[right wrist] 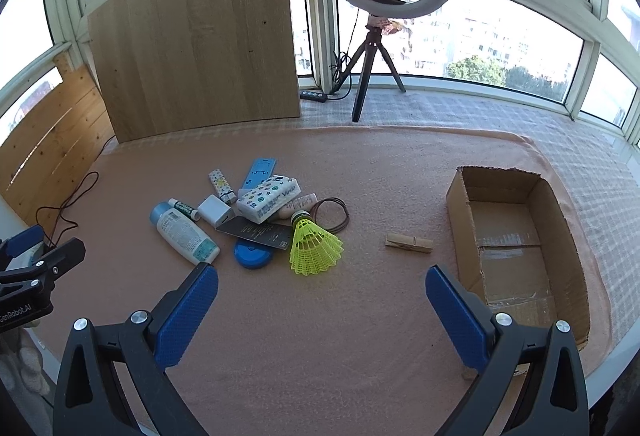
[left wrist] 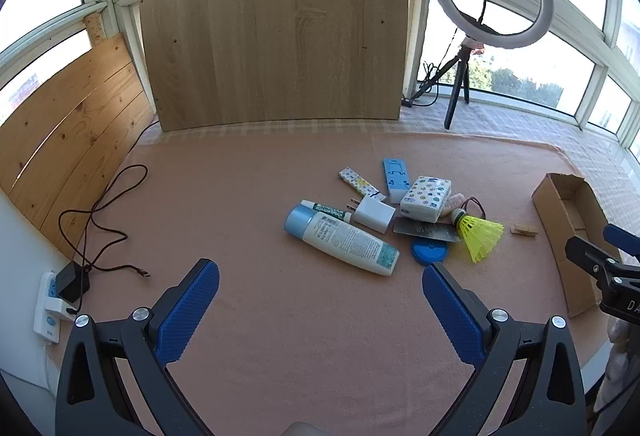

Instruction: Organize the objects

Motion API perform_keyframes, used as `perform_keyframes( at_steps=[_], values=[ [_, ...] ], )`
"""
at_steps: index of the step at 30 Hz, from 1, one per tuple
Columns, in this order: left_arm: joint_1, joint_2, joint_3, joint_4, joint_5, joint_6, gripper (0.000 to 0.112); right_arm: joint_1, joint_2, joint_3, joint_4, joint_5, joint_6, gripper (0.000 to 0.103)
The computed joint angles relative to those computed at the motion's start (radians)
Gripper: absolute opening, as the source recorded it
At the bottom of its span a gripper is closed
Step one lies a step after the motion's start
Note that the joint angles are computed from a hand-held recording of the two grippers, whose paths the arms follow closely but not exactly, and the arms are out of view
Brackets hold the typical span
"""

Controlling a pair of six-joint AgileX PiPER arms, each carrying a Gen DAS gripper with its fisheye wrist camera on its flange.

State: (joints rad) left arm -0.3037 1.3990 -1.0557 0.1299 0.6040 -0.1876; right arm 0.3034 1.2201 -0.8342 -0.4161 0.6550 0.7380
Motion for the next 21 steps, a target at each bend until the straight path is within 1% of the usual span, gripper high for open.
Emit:
perform_keyframes(
  at_steps=[2, 7, 12, 14, 16, 19, 21],
  values=[
    [0.014, 0.029, -0.026, -0.020, 0.001, 0.027, 0.103, -0.045, 0.014, -0.008, 0.032, -0.015, -0.051, 0.102],
    [0.037, 0.115, -0.098, -0.069, 0.005, 0.099, 0.103, -0.165, 0.075, -0.040, 0.195, -0.055, -0.252, 0.102],
    [0.054, 0.232, -0.193, -0.128, 0.035, 0.188, 0.103, -0.244, 0.170, -0.102, 0.335, -0.073, -0.440, 0.102],
    [0.055, 0.286, -0.239, -0.132, 0.043, 0.197, 0.103, -0.270, 0.223, -0.147, 0.388, -0.067, -0.505, 0.102],
    [0.063, 0.345, -0.297, -0.170, 0.066, 0.223, 0.102, -0.303, 0.284, -0.203, 0.479, -0.053, -0.603, 0.102],
    [0.060, 0.437, -0.394, -0.191, 0.094, 0.218, 0.102, -0.329, 0.382, -0.299, 0.555, -0.024, -0.676, 0.102],
    [0.056, 0.497, -0.463, -0.199, 0.118, 0.221, 0.101, -0.336, 0.447, -0.365, 0.577, 0.000, -0.698, 0.100]
  ],
)
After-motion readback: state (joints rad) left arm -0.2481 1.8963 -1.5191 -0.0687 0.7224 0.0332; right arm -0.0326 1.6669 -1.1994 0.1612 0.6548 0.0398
